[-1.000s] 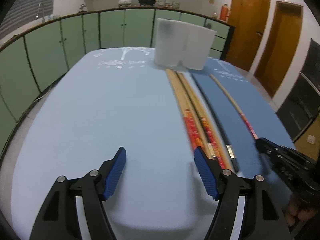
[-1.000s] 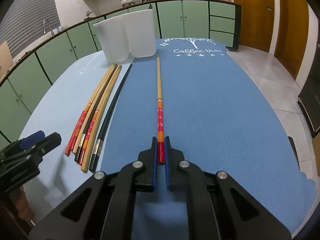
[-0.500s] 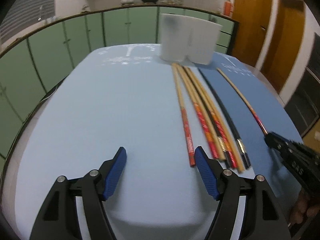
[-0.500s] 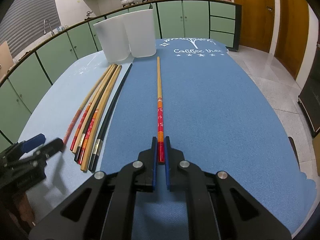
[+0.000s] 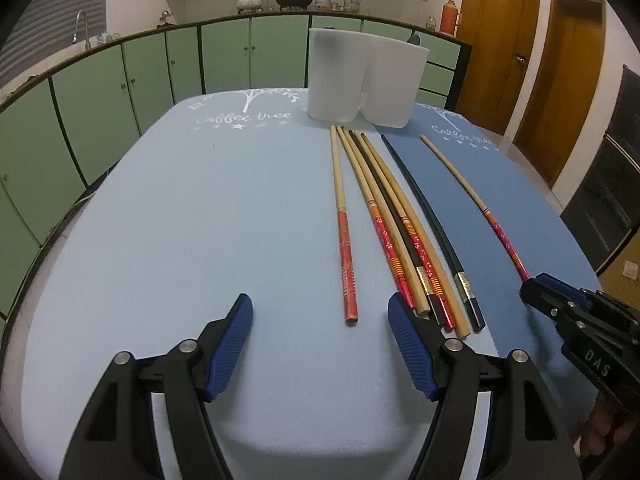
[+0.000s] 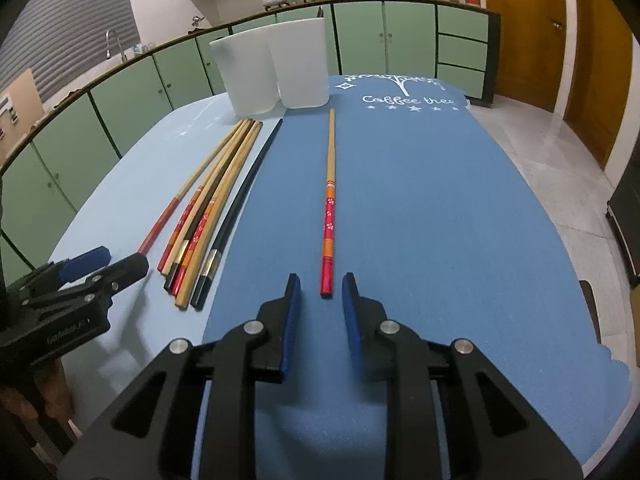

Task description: Organize utensils

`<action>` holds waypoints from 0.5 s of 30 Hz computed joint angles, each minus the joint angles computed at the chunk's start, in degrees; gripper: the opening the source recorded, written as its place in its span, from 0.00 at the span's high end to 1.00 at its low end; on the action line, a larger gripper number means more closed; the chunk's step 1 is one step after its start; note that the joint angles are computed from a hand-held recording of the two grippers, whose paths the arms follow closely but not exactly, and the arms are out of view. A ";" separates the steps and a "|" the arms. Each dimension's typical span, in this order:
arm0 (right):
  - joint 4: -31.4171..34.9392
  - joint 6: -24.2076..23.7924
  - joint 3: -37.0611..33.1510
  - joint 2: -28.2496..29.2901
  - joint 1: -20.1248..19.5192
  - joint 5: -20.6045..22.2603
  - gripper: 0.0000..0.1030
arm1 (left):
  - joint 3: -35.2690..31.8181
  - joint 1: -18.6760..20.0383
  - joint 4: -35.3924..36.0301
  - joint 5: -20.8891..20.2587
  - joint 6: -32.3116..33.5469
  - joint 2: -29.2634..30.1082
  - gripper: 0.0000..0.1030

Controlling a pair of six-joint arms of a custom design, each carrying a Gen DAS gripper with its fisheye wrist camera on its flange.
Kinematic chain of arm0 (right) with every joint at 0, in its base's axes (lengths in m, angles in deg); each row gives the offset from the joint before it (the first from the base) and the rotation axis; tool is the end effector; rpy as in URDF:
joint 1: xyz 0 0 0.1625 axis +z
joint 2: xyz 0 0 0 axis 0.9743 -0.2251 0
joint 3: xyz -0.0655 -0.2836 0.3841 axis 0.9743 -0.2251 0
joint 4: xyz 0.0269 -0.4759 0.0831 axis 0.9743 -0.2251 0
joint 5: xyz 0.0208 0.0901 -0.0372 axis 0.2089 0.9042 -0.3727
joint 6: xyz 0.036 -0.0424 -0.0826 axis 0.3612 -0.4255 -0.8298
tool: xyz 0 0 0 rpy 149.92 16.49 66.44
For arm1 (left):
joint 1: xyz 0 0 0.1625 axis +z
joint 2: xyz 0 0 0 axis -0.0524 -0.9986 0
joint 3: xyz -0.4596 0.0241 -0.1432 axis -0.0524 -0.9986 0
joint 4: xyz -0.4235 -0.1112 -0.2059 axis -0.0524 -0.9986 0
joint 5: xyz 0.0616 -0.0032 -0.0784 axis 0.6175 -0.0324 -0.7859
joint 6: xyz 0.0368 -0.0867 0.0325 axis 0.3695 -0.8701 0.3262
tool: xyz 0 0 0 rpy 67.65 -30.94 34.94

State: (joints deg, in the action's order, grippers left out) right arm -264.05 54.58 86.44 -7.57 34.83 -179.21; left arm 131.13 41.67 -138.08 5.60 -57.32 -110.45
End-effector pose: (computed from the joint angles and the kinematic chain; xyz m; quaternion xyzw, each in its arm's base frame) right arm 0.2832 -0.4654 0.1142 0.3215 -0.8930 0.2237 0.2216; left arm -0.1581 -0.4116 0.2419 -0.0006 0.8468 -0.3832 0.3689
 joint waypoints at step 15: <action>-4.32 -2.89 -0.97 2.86 0.52 -2.29 0.94 | -2.05 0.50 5.79 2.56 -5.62 2.81 0.72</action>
State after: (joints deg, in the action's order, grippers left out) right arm -268.37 51.69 85.47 -4.70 35.35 -181.50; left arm 129.07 42.17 -132.29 8.16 -62.95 -107.64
